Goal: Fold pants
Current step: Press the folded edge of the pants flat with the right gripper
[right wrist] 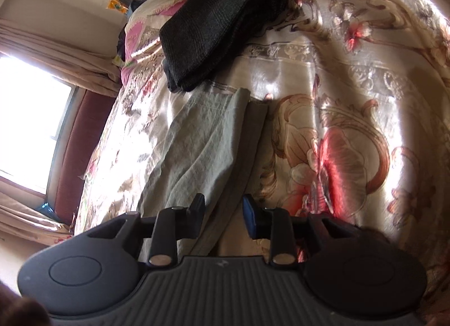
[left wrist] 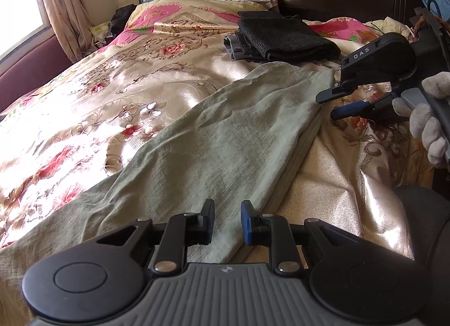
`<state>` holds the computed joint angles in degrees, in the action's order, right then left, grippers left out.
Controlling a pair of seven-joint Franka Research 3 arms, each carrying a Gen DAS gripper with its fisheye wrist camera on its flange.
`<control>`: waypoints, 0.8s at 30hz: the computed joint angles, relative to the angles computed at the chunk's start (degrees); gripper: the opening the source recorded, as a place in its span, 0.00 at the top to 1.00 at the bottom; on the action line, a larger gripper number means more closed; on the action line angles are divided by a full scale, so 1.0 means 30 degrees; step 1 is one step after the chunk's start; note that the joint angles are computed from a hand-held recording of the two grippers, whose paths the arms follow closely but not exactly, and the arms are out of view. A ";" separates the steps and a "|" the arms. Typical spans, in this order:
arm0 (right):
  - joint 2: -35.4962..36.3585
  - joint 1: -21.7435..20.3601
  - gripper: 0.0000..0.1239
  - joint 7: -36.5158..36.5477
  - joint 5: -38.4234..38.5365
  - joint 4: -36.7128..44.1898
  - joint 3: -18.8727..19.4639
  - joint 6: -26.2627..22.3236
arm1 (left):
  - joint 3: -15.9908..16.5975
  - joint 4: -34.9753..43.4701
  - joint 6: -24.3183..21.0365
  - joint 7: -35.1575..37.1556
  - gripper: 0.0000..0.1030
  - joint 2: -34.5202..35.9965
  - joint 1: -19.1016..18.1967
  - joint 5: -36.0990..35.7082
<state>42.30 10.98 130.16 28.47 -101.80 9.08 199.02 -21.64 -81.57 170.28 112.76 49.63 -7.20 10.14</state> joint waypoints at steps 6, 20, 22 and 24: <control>0.1079 -0.2140 0.66 0.0928 -0.2089 0.0666 0.2616 0.1310 | 0.0026 0.0190 -0.0143 0.0039 0.65 0.0108 -0.0072 0.0009; 0.2585 -0.4559 0.66 0.6337 -0.7691 0.0420 0.5059 0.4385 | -0.0254 0.0517 -0.0327 0.0324 0.65 0.0384 -0.0018 -0.0216; 0.2953 -0.4402 0.67 0.6942 -0.8108 0.1084 0.4957 0.3577 | -0.0254 0.0566 -0.0354 0.0371 0.65 0.0418 -0.0063 -0.0250; 0.2601 -0.2481 0.70 0.6254 -0.6203 0.1593 0.2914 0.2709 | -0.0054 0.0581 -0.0314 0.0375 0.65 0.0390 -0.0225 -0.0151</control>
